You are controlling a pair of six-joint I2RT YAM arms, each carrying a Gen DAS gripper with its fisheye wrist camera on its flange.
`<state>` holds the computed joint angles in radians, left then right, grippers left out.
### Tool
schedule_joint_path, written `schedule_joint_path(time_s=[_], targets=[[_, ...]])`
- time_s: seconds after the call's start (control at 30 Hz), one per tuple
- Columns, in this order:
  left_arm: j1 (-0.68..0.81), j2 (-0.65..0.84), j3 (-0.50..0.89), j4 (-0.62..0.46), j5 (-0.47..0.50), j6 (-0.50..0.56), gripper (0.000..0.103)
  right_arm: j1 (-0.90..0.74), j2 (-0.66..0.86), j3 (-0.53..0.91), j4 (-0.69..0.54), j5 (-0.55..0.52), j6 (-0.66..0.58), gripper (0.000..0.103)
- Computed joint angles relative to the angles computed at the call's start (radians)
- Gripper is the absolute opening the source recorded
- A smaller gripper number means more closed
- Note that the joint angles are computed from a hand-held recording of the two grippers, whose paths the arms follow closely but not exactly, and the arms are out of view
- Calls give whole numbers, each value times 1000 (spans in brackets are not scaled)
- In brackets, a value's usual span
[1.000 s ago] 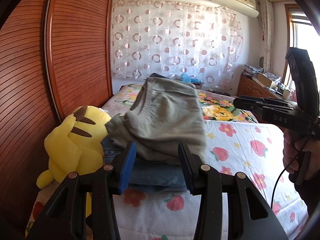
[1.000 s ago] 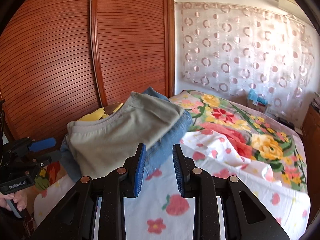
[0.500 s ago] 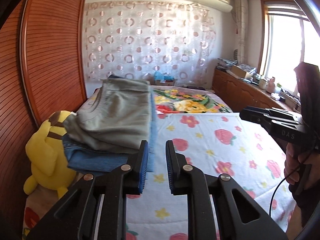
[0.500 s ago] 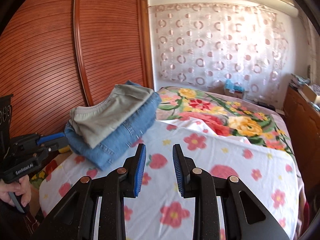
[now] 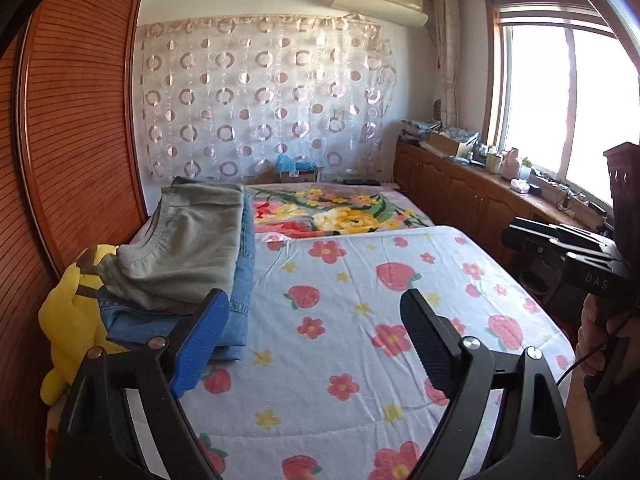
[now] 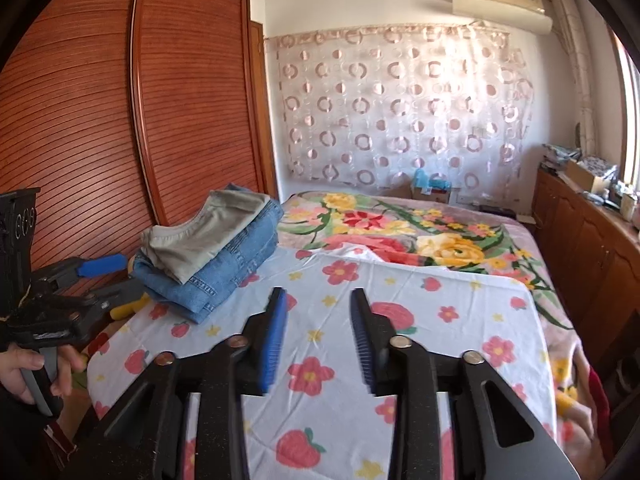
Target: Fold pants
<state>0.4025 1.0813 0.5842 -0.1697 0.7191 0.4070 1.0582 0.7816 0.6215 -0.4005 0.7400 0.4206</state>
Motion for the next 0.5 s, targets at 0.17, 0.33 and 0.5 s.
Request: schedule_joint_path(time_s=[0.17, 0.33, 0.5], targets=[[-44, -67, -17, -6, -52, -12, 88, 111, -44, -8, -109, 130, 126, 61], [-95, -148, -37, -20, -115, -49, 88, 230, -3, 37, -260, 274, 329, 62], [-112, -212, -45, -49, -132, -85, 88, 321, 73, 116, -437, 368, 548, 63]])
